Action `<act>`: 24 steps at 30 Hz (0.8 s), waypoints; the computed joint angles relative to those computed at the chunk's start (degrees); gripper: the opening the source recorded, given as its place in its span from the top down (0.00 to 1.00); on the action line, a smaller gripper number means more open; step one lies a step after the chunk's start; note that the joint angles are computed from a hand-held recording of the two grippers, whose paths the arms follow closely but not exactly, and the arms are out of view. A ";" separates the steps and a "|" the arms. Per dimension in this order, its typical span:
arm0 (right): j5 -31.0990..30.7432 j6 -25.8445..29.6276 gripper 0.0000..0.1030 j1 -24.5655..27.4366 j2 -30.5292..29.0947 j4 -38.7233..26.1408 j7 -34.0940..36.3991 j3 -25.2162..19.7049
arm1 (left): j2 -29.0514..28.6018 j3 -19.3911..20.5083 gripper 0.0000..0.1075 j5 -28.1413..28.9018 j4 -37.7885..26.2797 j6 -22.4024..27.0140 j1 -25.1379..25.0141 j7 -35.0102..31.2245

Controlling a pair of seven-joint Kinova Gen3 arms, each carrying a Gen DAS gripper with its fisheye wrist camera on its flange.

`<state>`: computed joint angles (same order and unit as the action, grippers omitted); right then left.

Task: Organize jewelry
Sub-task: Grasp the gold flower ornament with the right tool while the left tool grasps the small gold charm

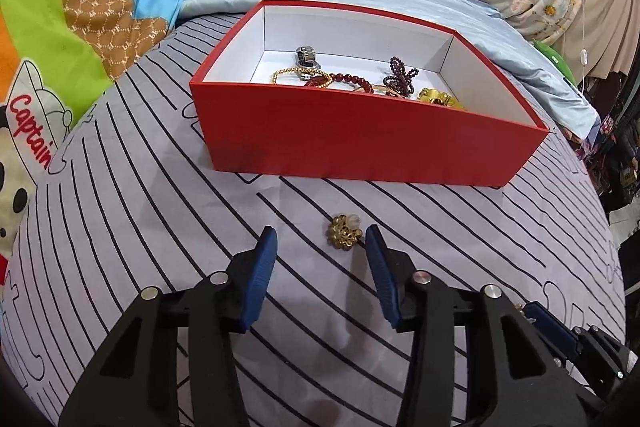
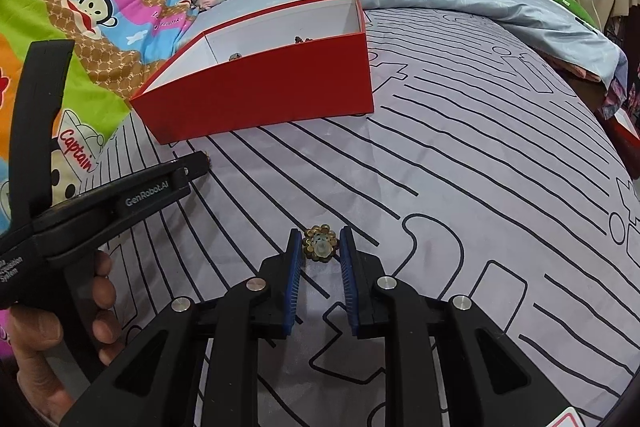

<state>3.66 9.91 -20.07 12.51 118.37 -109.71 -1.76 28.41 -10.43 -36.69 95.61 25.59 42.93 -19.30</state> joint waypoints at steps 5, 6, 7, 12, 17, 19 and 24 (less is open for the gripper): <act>-0.75 -0.27 0.82 1.03 0.27 -0.16 0.88 -0.91 | 0.87 0.05 0.73 -0.81 -1.19 1.14 0.47 -0.21; -0.81 -0.30 0.82 1.02 0.26 -0.12 0.94 -0.89 | 0.97 0.04 0.80 -0.89 -1.32 1.36 0.48 -0.20; -0.97 -0.30 0.82 1.20 0.32 -0.20 1.12 -1.05 | 1.08 0.17 0.83 -0.92 -1.53 1.60 0.43 -0.34; -1.58 -0.60 0.82 1.48 0.47 -0.18 1.60 -1.23 | 0.87 -0.17 0.87 -1.47 -1.10 1.68 0.87 0.71; -1.77 -0.58 0.82 1.40 0.42 -0.19 1.83 -1.04 | -0.34 -0.27 0.87 -2.23 0.79 1.27 1.30 2.24; -1.31 -0.54 0.82 0.60 0.35 -0.12 1.40 -0.25 | -1.00 -0.31 0.87 -2.76 1.87 0.96 1.56 3.06; 1.95 0.00 0.82 -3.83 0.47 -0.41 -2.02 3.71 | -2.30 -0.42 0.87 -4.63 4.23 0.61 2.67 5.90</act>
<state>5.61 9.92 -23.90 12.97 117.97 -111.73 1.95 26.11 -10.84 -41.32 99.83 26.21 45.59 -13.40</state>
